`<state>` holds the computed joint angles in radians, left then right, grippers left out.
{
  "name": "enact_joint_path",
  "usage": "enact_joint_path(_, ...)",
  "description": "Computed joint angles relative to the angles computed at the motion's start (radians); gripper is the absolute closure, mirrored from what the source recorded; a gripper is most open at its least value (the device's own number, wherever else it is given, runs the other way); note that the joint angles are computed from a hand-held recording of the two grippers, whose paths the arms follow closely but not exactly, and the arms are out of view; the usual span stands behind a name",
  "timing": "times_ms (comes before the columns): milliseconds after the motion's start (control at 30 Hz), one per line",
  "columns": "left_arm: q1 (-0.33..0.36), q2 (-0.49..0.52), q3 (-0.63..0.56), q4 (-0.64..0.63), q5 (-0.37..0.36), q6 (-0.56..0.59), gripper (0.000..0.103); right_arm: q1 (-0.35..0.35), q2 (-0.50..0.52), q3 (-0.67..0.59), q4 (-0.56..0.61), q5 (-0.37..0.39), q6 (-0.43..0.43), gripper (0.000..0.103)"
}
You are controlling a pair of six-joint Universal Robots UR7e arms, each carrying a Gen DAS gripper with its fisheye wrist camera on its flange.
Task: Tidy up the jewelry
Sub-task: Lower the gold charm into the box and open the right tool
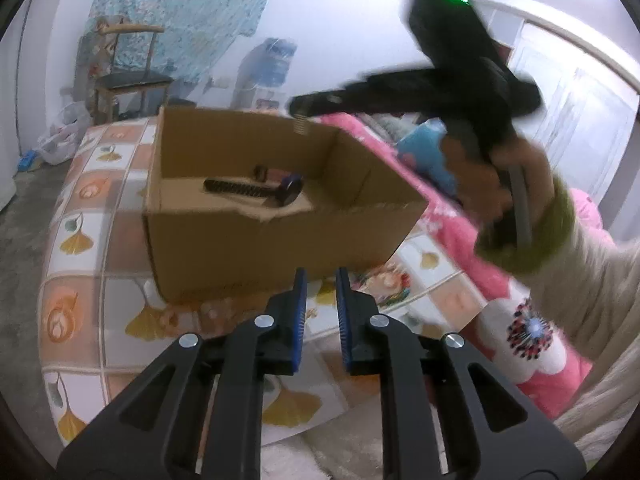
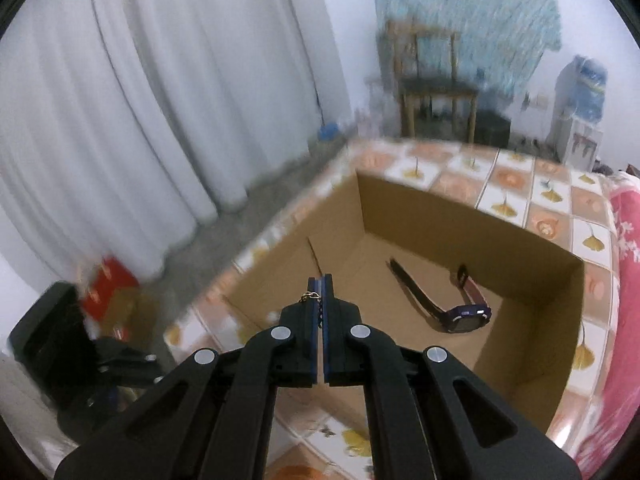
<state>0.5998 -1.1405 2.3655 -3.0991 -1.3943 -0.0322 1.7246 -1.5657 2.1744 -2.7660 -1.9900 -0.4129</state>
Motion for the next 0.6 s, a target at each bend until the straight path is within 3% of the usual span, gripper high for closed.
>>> enact_joint_path(167, 0.003, 0.032, 0.015, 0.033, 0.038, -0.012, 0.081, -0.027, 0.192, -0.212, 0.334, -0.133, 0.135, 0.096)
enact_joint_path(233, -0.006, 0.055, 0.019, 0.053, 0.07, -0.013, 0.08, -0.048, 0.254, -0.288, 0.466, -0.181, 0.225, 0.078)
enact_joint_path(267, -0.008, 0.061, 0.022, 0.057, 0.074, -0.01, 0.079, -0.055, 0.278, -0.324, 0.546, -0.199, 0.261, 0.061)
enact_joint_path(300, -0.008, 0.067, 0.026, 0.06, 0.074, -0.009, 0.077, -0.066, 0.298, -0.353, 0.607, -0.205, 0.288, 0.058)
enact_joint_path(467, 0.0, 0.087, 0.033, 0.062, 0.054, -0.011, 0.075, -0.063, 0.296, -0.382, 0.667, -0.24, 0.323, 0.054)
enact_joint_path(600, -0.001, 0.093, 0.035, 0.048, 0.065, -0.003, 0.073, -0.042, 0.206, -0.327, 0.58, -0.204, 0.291, 0.053)
